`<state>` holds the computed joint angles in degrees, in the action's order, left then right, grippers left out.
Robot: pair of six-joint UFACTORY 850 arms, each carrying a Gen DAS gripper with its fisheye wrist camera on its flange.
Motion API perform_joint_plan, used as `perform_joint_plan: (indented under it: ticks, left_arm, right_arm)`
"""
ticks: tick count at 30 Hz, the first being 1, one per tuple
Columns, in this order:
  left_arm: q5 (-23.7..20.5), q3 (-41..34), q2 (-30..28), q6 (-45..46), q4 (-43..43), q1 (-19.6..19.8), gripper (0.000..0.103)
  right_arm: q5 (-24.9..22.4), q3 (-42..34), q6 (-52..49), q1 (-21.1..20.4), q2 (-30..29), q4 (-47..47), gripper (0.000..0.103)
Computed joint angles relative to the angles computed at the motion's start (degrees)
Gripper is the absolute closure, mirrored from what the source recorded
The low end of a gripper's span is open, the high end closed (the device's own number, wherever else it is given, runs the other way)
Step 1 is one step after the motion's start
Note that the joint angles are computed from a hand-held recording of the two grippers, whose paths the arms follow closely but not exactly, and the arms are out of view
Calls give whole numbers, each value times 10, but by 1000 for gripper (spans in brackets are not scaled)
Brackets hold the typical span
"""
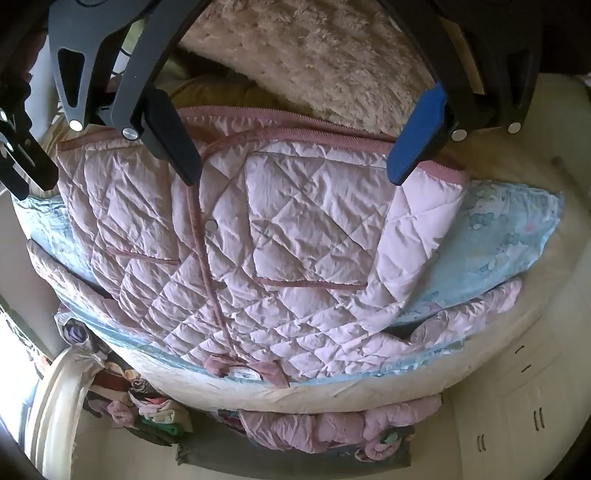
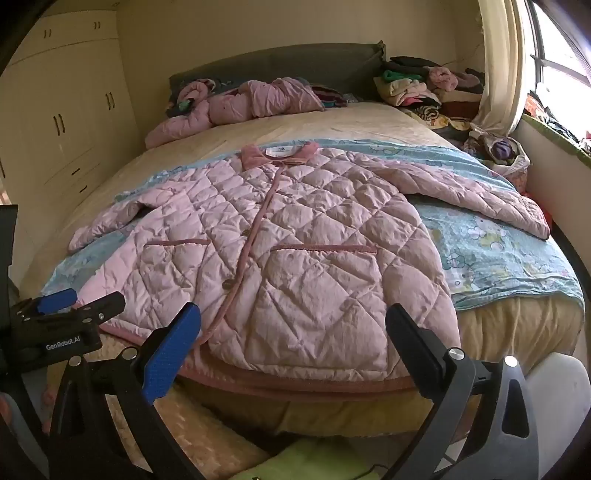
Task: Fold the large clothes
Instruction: 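Move both tools toward the pink quilted jacket on the bed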
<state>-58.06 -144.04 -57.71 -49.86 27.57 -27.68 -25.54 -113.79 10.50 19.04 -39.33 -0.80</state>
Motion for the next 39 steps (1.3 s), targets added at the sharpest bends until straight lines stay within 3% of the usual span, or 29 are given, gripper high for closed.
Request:
perform_joint_plan:
  ticks: [11, 14, 27, 39]
  left_arm:
    - [3, 6, 3, -7, 9, -1, 9]
    - [-25, -56, -26, 14, -2, 3, 9]
    - [-5, -9, -2, 3, 7, 3, 9]
    - [-7, -11, -3, 3, 10, 2, 9]
  right_arm:
    - [7, 3, 11, 1, 2, -17, 4]
    - [7, 3, 10, 1, 1, -16, 4]
    - [8, 0, 6, 1, -1, -11, 4]
    - [8, -1, 1, 0, -3, -6, 4]
